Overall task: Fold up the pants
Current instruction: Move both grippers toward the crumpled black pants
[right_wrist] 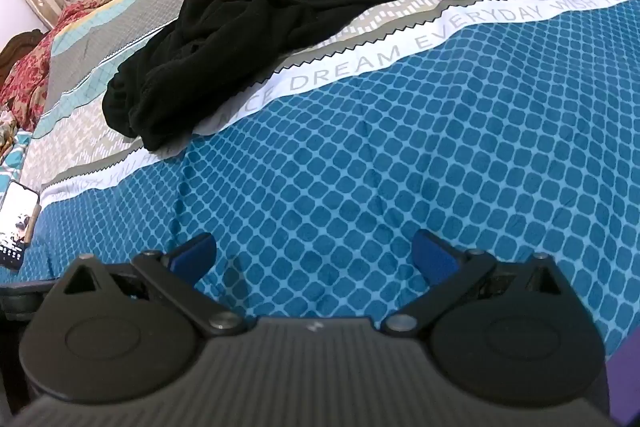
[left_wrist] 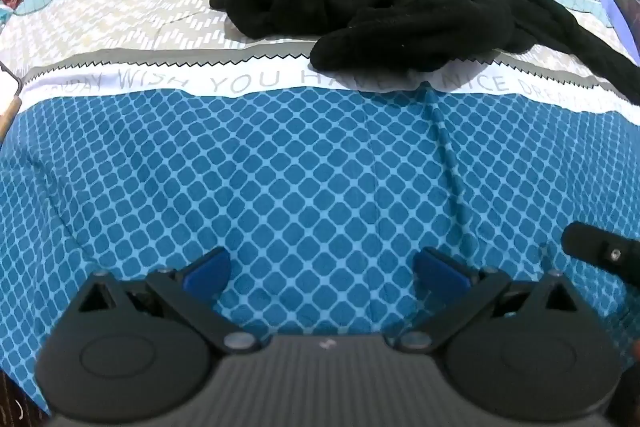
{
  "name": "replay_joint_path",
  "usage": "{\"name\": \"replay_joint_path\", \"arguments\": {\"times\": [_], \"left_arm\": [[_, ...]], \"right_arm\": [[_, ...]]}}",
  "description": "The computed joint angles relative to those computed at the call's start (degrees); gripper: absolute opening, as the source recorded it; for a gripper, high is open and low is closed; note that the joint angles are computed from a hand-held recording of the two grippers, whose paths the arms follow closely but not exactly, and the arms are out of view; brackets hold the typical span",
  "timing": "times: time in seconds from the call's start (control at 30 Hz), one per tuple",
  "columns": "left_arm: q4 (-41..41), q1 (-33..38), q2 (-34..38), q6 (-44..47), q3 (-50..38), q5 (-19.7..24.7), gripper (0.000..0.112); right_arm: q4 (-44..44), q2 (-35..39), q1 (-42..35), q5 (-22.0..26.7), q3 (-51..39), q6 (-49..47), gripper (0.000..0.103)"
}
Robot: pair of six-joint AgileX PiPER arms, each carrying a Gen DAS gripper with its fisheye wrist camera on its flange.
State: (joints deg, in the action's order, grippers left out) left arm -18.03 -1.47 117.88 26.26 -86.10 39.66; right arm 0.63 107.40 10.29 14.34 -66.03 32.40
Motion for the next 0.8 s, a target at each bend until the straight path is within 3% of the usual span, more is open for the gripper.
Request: {"name": "replay_joint_path", "arguments": {"times": [0.07, 0.1, 0.2, 0.23, 0.33, 0.43, 0.7, 0.8], "left_arm": [[0.8, 0.2, 0.3, -0.1, -0.9, 0.6, 0.103], [2.2, -0.6, -0.8, -0.4, -0.4, 0.9, 0.103], [4.2, -0.1, 1.5, -1.7, -5.7, 5.7, 0.103], [4.6, 0.2, 0.8, -2.1, -5.2, 5.1, 0.103], [0.7, 2.5, -5.9, 3.2, 4.0, -2.8, 0.103], [-5.1, 5.8, -8.4, 10.5, 5.7, -3.7, 0.103], [-5.4, 7.1, -7.7, 11.5, 3.9, -1.4, 0.103], [-4.0, 6.1, -7.0, 10.1, 3.5, -1.6, 0.103]], "right_arm": [[1.7, 0.5, -0.3, 1.8, -1.4, -2.3, 0.103], [2.2, 1.6, -0.4, 5.2, -4.2, -4.0, 0.103], [0.2, 3.2, 0.3, 9.1, -7.5, -4.3, 0.103], [0.6, 3.1, 0.3, 9.7, -7.9, -4.7, 0.103], [-2.9, 4.8, 1.3, 13.1, -11.8, -1.9, 0.103], [-8.9, 3.9, 3.1, 13.2, -11.3, 1.8, 0.103], [-14.2, 2.8, 4.3, 10.7, -9.6, 2.0, 0.103], [-12.5, 2.6, 3.6, 11.0, -9.5, -1.6, 0.103]]}}
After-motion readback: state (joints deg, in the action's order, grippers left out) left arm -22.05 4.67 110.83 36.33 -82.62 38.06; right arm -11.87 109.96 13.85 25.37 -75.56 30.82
